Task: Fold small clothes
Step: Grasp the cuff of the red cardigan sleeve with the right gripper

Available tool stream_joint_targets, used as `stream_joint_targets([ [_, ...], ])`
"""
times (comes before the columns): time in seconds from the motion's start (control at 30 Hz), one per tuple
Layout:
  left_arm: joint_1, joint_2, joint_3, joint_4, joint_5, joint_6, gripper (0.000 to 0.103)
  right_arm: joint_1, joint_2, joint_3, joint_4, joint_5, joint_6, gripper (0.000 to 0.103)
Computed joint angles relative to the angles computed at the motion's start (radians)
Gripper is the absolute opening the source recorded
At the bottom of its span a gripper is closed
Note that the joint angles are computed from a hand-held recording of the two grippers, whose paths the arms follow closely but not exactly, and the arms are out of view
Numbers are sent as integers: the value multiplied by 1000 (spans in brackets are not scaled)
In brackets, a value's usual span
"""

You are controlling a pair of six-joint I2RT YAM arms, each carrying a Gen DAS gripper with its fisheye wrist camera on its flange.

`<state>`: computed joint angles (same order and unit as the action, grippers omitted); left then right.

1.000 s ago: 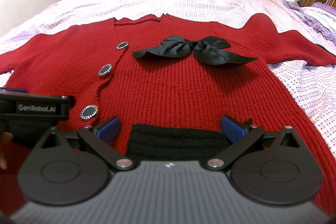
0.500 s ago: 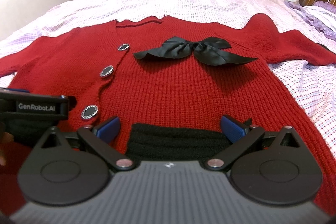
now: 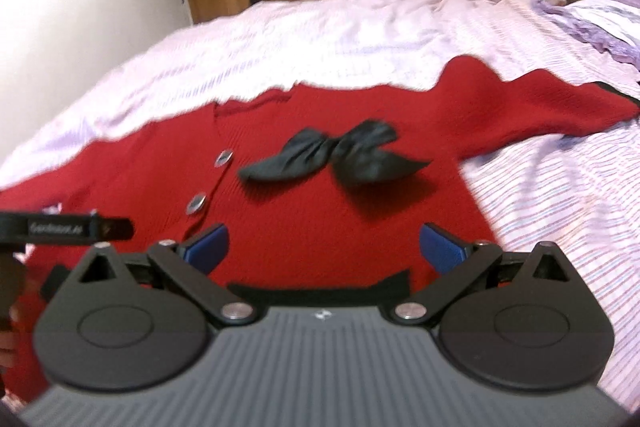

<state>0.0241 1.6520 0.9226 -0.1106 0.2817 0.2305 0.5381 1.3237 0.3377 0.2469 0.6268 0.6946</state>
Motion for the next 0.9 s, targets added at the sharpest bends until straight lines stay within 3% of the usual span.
stream_joint_targets([
  [0.17,-11,-29,13,-26,-10,-19,103,-206,-162,-73,-8,-141,-87,103],
  [0.4,-19,-24,50,-72,-37,-45,103,-574,-207,-105,38,-395,-206,103],
  [0.67,-47,-12,69,-96,-87,-48,103,-930,53,-57,283,-615,-233,103],
  [0.9,-76,-3,82,-107,-129,-54,103,-1089,254,42,401,-683,-270,103],
])
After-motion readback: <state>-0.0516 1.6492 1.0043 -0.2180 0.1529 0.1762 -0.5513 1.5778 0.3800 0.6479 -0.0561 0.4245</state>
